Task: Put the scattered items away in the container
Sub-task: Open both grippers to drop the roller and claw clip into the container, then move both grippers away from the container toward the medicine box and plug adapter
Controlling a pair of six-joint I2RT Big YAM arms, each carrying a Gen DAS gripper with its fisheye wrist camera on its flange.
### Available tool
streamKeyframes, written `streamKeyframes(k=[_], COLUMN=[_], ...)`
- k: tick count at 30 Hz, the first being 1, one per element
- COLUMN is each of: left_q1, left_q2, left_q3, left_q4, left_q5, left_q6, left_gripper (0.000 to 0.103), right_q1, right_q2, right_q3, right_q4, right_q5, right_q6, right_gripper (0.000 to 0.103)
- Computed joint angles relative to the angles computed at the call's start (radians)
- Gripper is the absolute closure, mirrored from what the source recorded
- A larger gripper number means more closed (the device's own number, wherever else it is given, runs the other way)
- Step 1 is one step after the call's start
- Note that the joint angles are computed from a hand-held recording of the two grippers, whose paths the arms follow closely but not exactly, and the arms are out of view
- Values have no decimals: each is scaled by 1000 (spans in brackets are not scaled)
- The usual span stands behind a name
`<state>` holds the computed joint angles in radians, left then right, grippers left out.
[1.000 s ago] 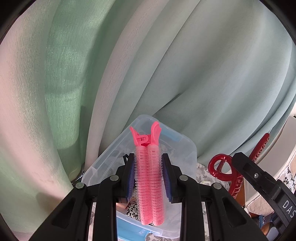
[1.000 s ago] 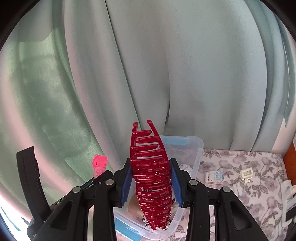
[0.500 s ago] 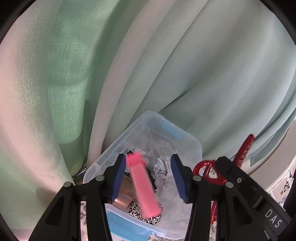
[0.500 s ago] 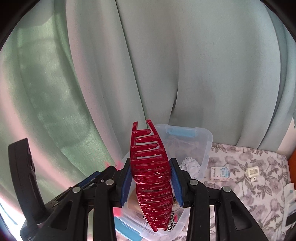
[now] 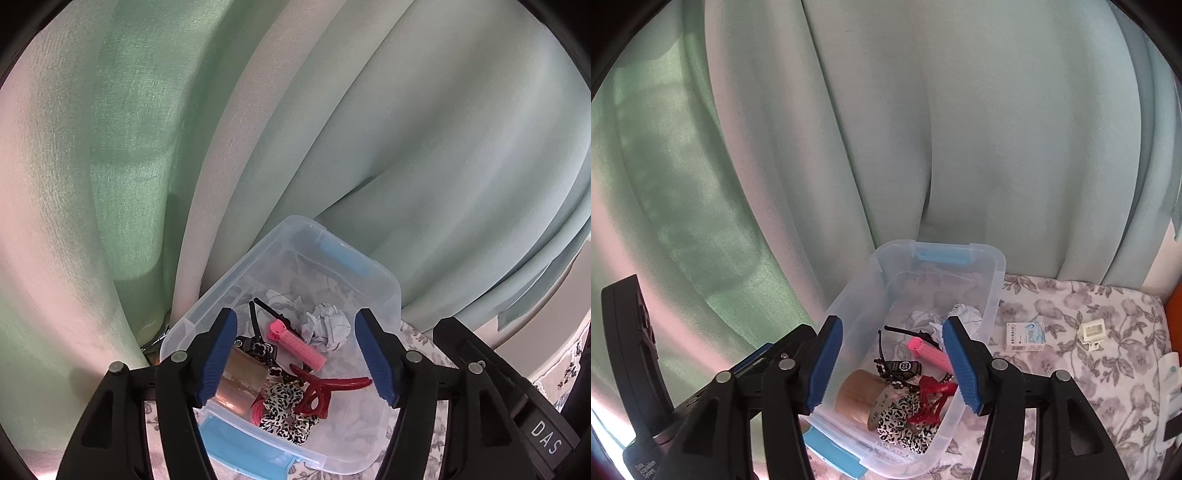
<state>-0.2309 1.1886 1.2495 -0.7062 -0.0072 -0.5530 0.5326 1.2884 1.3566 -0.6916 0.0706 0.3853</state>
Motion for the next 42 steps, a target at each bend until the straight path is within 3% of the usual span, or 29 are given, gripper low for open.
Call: streamKeyframes(k=[24, 42], left_q1=[-60, -181], left_q2=[-5, 13], left_q3=[50, 113], left_q4=[-51, -92], left_q5=[-30, -108], left_q6=[43, 92], left_gripper=[35, 35], right_q1=[-40, -120], right_q2=[-92, -208], right_q3=[-62, -150], right_q4=[12, 57], right_q5=[-6, -45], right_q6=[43, 100], right_gripper=[41, 41])
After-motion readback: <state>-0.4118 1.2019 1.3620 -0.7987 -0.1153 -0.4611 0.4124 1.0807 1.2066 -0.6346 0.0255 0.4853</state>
